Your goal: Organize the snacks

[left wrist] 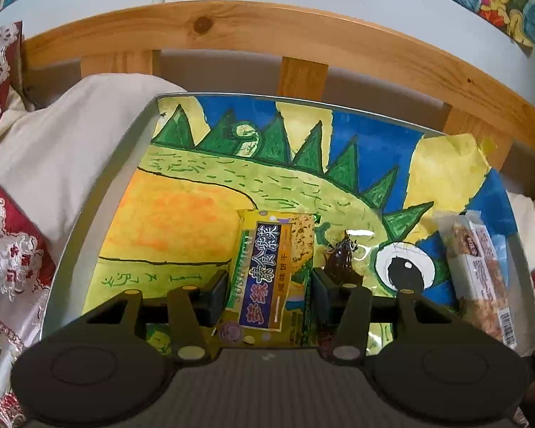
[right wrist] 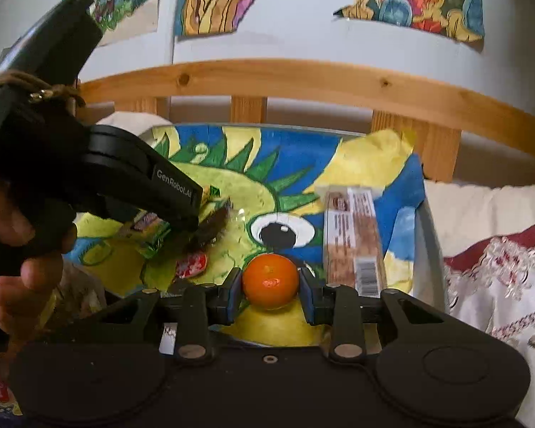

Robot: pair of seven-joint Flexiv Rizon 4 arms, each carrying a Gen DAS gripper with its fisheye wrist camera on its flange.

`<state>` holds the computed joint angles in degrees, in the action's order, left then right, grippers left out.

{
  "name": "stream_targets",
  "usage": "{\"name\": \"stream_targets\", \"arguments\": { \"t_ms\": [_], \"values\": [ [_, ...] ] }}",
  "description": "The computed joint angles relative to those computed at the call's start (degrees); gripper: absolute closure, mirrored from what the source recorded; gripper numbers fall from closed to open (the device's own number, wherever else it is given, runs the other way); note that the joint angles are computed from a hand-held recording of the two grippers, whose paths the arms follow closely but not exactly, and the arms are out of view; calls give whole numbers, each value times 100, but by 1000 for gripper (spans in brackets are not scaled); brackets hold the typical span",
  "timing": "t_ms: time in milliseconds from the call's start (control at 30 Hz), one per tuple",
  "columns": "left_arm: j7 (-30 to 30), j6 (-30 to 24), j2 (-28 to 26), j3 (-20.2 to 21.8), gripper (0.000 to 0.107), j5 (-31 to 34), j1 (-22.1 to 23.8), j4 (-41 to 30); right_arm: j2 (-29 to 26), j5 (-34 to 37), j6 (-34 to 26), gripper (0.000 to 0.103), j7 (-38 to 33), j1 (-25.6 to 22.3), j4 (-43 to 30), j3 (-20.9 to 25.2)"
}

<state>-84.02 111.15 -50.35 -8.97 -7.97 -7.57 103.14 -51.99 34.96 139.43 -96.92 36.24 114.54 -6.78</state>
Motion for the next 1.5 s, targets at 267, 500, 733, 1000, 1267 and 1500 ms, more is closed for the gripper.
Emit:
{"name": "stream_targets", "arguments": {
  "t_ms": [267, 500, 733, 1000, 1267, 1500],
  "values": [
    [-8, -37, 29, 46, 48, 2, -4, 41, 9, -42, -76, 67, 94, -41, 0, 22],
    [-156, 237, 144, -269, 28, 218, 344, 325, 79, -99, 49, 46, 90, -7, 97, 21],
    [-666, 913, 502, -676, 14, 947, 1012, 900, 402, 103, 335, 14, 16, 57, 266, 125],
    [-1424, 1692, 1167, -694, 4, 1744, 1576, 1704, 939, 707, 710, 1, -687, 344, 370, 201],
    [-1959, 2517, 1969, -269, 4, 2706, 1988, 2620, 1481, 2164, 1440, 1, -2293, 958, 116, 332],
    [-2054, 3019, 2487, 172, 4, 3531, 2265, 3336, 1775, 2826, 2401, 1, -2821, 1099, 140, 931]
  ]
}}
